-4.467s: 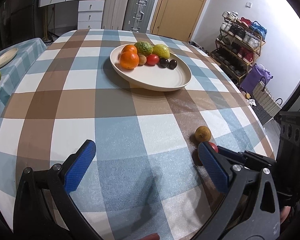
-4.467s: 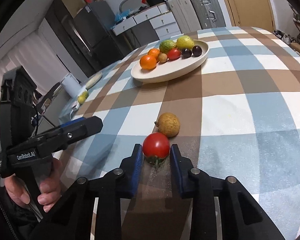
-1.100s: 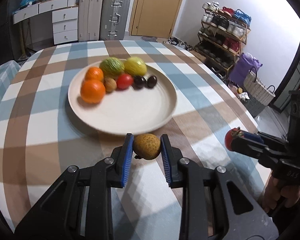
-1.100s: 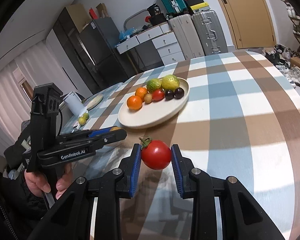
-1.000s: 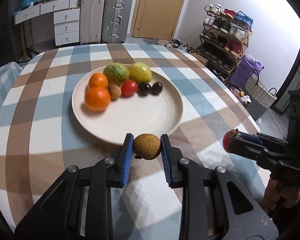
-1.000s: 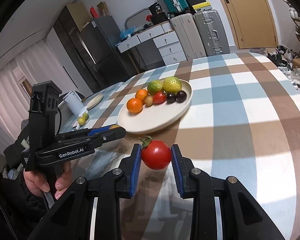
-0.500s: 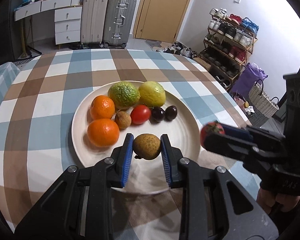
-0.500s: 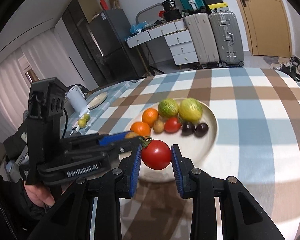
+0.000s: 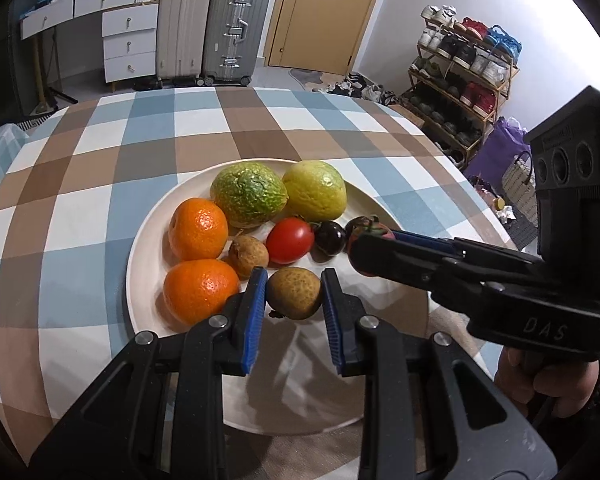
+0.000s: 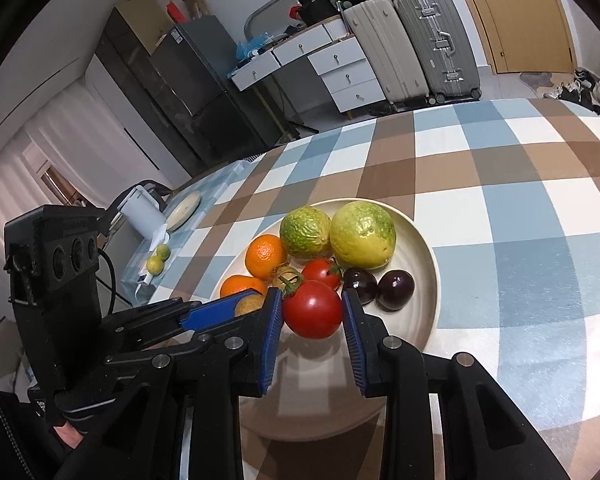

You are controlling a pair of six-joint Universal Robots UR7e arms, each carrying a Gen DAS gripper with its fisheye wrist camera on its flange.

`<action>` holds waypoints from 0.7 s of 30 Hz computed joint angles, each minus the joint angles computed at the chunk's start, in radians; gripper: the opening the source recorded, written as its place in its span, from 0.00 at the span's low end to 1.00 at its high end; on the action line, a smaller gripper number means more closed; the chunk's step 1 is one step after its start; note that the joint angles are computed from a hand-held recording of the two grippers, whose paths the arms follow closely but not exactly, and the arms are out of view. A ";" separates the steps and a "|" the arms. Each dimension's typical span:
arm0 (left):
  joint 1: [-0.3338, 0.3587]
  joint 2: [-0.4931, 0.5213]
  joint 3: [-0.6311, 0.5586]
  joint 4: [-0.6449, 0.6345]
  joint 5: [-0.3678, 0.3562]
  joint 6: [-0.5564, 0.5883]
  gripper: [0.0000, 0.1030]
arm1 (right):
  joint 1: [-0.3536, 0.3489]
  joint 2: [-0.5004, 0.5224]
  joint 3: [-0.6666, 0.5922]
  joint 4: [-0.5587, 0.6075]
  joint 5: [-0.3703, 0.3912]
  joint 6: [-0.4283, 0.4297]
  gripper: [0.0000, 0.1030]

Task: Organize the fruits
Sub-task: 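Carry the brown fruit and tomato over the white plate with both grippers, then open both grippers to set the fruits on the plate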

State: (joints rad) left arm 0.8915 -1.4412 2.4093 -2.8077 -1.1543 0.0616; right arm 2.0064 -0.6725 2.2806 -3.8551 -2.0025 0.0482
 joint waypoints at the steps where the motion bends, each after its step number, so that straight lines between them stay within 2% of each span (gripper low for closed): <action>1: 0.005 0.005 -0.004 0.001 -0.007 0.001 0.24 | 0.001 0.003 -0.002 -0.001 -0.002 0.000 0.30; 6: 0.017 0.017 -0.011 -0.007 -0.021 0.006 0.24 | -0.007 0.017 -0.020 0.018 -0.005 0.012 0.31; 8: 0.022 0.022 -0.016 -0.013 -0.031 0.004 0.24 | -0.006 0.022 -0.028 0.006 -0.015 0.013 0.37; 12: 0.017 0.008 -0.015 -0.004 -0.039 -0.002 0.26 | 0.007 0.023 -0.024 -0.036 0.002 -0.008 0.56; 13: 0.013 0.002 -0.013 -0.003 -0.036 -0.004 0.31 | 0.016 0.024 -0.020 -0.061 -0.009 -0.013 0.60; 16: 0.011 -0.028 -0.003 -0.004 -0.057 0.000 0.45 | 0.039 0.020 0.002 -0.150 -0.035 -0.019 0.65; 17: 0.010 -0.041 0.002 -0.006 -0.061 -0.001 0.46 | 0.052 0.022 0.012 -0.197 -0.059 -0.015 0.65; 18: 0.001 -0.057 0.007 0.002 -0.053 -0.010 0.46 | 0.065 0.022 0.014 -0.224 -0.088 -0.013 0.71; 19: -0.003 -0.069 0.009 0.010 -0.051 -0.013 0.47 | 0.088 0.025 0.016 -0.256 -0.135 -0.020 0.82; 21: -0.025 -0.107 0.020 0.028 -0.040 -0.024 0.50 | 0.121 0.026 0.020 -0.294 -0.187 -0.035 0.85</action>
